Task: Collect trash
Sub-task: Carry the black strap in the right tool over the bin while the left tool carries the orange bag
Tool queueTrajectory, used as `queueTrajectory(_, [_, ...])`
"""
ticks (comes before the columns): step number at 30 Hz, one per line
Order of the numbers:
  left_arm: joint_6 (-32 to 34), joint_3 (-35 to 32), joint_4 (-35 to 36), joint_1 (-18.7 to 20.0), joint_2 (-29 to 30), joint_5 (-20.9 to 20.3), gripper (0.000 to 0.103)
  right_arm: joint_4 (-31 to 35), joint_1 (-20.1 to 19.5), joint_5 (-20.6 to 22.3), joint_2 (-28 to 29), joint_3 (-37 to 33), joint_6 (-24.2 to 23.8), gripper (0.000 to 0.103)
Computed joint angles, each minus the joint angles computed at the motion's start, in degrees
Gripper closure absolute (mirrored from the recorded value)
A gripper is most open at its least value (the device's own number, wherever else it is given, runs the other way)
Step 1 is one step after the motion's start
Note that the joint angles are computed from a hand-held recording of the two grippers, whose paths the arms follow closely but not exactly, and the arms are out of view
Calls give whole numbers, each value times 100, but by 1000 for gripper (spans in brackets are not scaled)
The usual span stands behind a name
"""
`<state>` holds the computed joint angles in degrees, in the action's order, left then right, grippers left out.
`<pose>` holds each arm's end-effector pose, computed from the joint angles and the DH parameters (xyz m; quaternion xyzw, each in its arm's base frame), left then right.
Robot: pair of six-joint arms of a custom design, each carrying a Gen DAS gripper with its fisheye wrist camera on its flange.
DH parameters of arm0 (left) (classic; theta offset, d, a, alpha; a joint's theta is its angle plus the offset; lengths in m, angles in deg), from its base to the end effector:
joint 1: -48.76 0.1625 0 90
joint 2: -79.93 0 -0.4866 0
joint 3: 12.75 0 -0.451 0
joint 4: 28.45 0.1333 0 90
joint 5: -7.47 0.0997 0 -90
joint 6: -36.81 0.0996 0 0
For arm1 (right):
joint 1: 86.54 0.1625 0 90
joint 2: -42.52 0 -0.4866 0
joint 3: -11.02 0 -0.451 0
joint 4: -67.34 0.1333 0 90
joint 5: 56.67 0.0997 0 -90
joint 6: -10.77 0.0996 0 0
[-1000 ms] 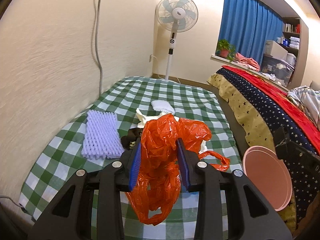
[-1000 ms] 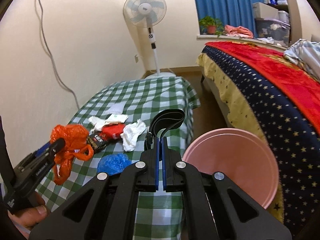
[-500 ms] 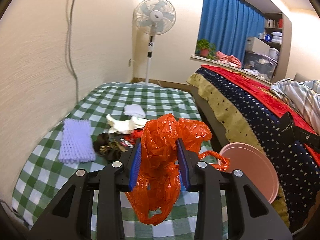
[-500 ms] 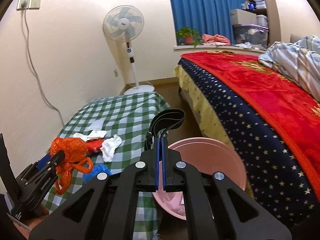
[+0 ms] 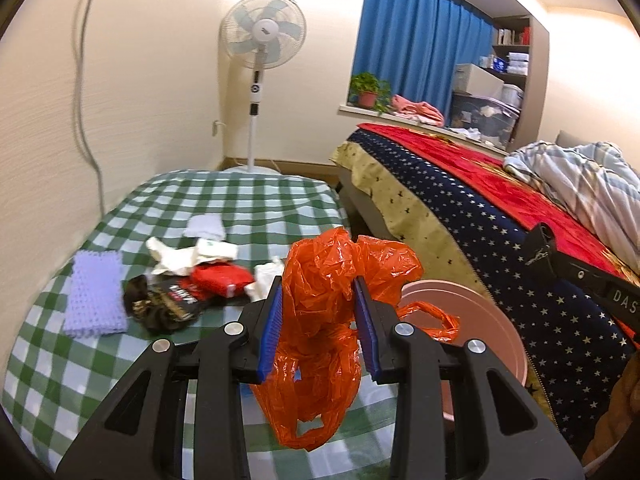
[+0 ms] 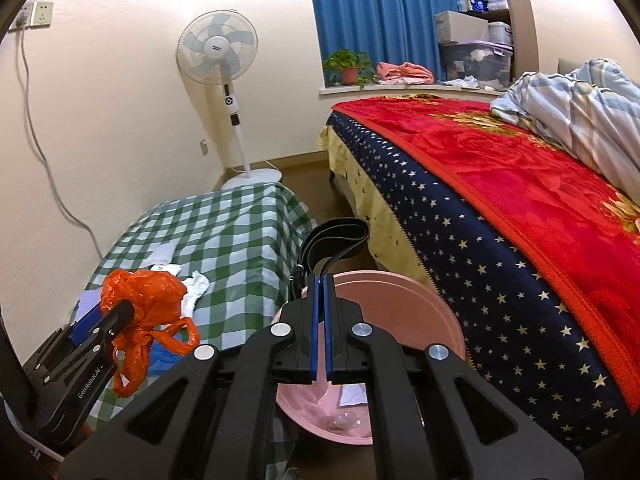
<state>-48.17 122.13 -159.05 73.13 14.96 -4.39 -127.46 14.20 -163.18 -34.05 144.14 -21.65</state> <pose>-0.3035 -0.3908 0.1132 0.0310 0.7672 -0.5400 0.3447 0.1962 -0.4709 0.2703 0.2776 -0.8615 0.3726 0.2048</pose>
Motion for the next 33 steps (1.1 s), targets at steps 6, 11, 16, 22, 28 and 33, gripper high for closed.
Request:
queueTrajectory(6, [2215, -108, -2636, 219, 729, -101, 69, -308, -49, -254, 104, -100, -181, 101])
queueTrajectory(11, [3644, -309, -4234, 382, 1248, -271, 69, -279, -147, -310, 96, -180, -114, 101])
queueTrajectory(16, [4658, -560, -5256, 525, 1665, -518, 69, -284, -182, -358, 140, -223, -129, 101])
queueTrajectory(22, [4972, -735, -5527, 692, 1835, -788, 69, -328, -220, -497, 219, -277, -122, 101])
queueTrajectory(28, [4989, -865, -5470, 809, 1935, -961, 69, -369, -264, -558, 284, -342, -76, 101])
queueTrajectory(33, [5066, -962, -5551, 862, 2003, -1028, 69, -415, -273, -597, 313, -358, -93, 101])
